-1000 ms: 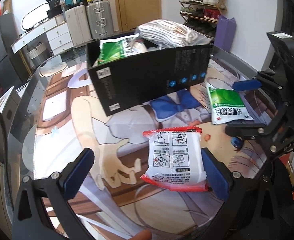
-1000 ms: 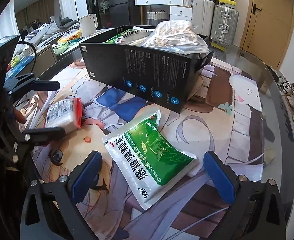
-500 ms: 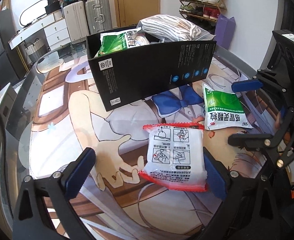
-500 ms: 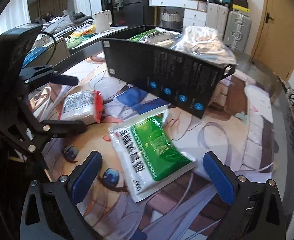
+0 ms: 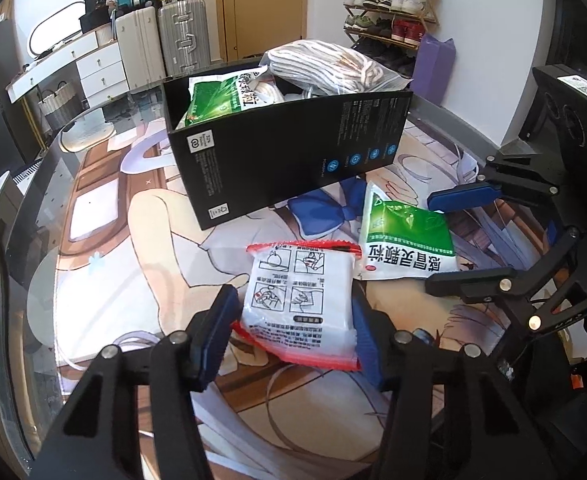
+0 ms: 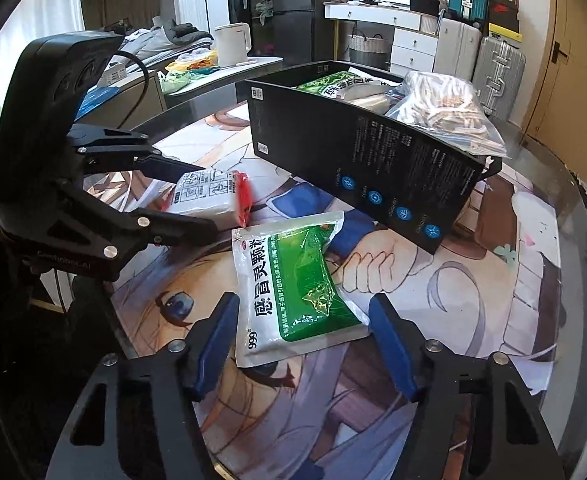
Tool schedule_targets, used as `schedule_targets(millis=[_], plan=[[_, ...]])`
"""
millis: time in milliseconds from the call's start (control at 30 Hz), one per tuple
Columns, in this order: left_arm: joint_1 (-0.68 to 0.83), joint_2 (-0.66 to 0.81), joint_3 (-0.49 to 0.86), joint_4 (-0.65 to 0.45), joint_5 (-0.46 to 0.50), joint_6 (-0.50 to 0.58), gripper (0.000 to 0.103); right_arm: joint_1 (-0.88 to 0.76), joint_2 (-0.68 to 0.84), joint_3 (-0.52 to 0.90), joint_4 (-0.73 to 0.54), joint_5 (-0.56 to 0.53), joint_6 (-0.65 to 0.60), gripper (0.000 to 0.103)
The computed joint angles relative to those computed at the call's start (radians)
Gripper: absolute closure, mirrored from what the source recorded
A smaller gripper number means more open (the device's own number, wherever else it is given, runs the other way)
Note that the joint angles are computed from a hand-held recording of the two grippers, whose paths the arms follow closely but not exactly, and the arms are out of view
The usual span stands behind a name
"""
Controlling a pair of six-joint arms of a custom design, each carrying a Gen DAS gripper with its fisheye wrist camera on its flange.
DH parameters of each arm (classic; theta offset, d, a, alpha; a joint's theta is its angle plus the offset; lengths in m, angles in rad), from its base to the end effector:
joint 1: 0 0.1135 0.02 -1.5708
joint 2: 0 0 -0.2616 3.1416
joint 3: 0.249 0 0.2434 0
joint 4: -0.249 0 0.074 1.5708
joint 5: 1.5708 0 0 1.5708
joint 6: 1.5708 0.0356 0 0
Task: Organize soft objects
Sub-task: 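Grasp the white-and-red packet with the left gripper while the right gripper grasps the second green packet, then lift and carry both packets over the black box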
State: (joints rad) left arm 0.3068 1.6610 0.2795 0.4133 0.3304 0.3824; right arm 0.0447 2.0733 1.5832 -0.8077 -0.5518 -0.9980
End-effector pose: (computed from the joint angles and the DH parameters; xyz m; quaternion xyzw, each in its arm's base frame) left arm 0.2017 0.0518 0.0649 0.0844 0.9394 -0.0489 0.3286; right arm 0.4092 0.0370 0.1842 -0.5069 0.8081 0.1797 0.2402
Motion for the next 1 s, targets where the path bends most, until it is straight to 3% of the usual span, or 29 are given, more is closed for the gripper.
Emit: schedule_targets(millis=[667,833,1000], plan=[[-0.024,0.003,-0.017,0.034,-0.007,-0.013,0.05,0.041,-0.019,-0.058,0.101,-0.001,0.051,0.03],[-0.009,-0.012,-0.011,0.008,0.019,-0.011,0.05,0.035,-0.021,-0.052,0.072,-0.02,0.008,0.042],[0.012,-0.036,-0.016,0.002,0.035,-0.004,0.05,0.019,-0.016,-0.038,0.046,-0.029,-0.016,0.046]])
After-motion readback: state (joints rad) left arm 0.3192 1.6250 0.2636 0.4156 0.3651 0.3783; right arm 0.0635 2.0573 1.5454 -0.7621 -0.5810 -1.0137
